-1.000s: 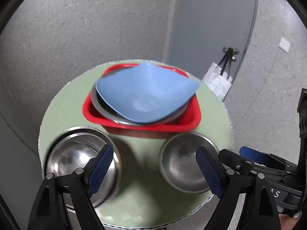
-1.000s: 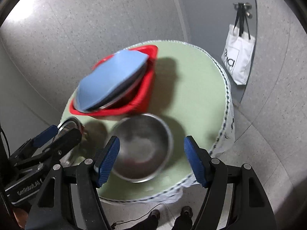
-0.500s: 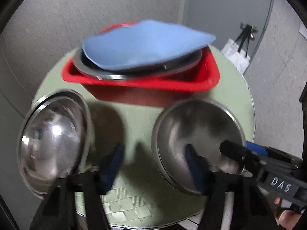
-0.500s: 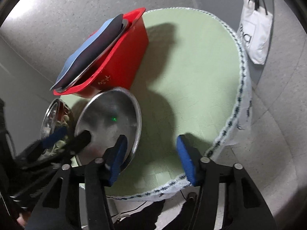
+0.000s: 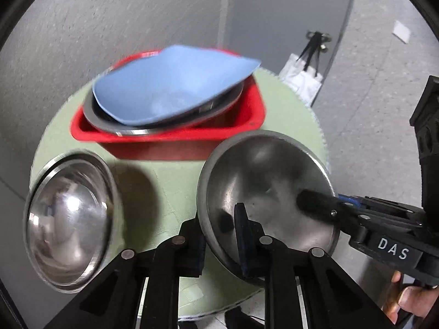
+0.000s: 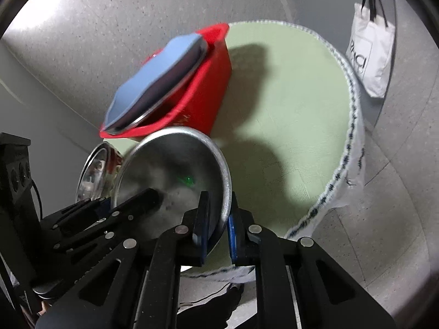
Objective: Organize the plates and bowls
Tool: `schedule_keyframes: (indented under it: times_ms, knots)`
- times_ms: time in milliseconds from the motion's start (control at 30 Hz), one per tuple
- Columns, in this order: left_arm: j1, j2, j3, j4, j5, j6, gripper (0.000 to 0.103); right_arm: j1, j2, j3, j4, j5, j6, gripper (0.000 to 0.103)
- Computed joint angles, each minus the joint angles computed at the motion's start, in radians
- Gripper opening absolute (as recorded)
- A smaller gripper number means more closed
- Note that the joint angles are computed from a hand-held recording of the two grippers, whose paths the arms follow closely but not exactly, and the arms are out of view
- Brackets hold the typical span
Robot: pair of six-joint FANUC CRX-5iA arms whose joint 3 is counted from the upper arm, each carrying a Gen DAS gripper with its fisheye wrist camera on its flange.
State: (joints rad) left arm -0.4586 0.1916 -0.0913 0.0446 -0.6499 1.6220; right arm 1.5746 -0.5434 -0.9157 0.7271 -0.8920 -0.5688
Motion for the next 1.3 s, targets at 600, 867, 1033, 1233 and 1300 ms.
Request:
schedule_keyframes:
  times_ms: [600, 867, 1033, 1233, 1300]
  knots:
    - [0.371, -0.296, -0.391, 0.55, 0.055, -0.77, 0.015, -0.002, 0.357, 0.302, 0.115, -0.007, -0.101, 0.011]
    - [0.49, -0.267, -0.372, 0.573, -0.024, -0.834, 0.015, -0.065, 0.503, 0.433, 0.032, 0.063, 0.032, 0.012]
    - [0.496, -0.209, -0.332, 0.546, -0.046, -0.811, 0.016, -0.089, 0.558, 0.49, -0.037, 0.057, 0.106, 0.012]
    - [0.493, -0.171, -0.315, 0.58, -0.049, -0.852, 0.019, -0.1, 0.583, 0.514, -0.06, 0.033, 0.123, 0.014]
    - [0.481, -0.173, -0.327, 0.591, -0.02, -0.861, 0.019, -0.099, 0.592, 0.526, -0.061, 0.01, 0.131, 0.015]
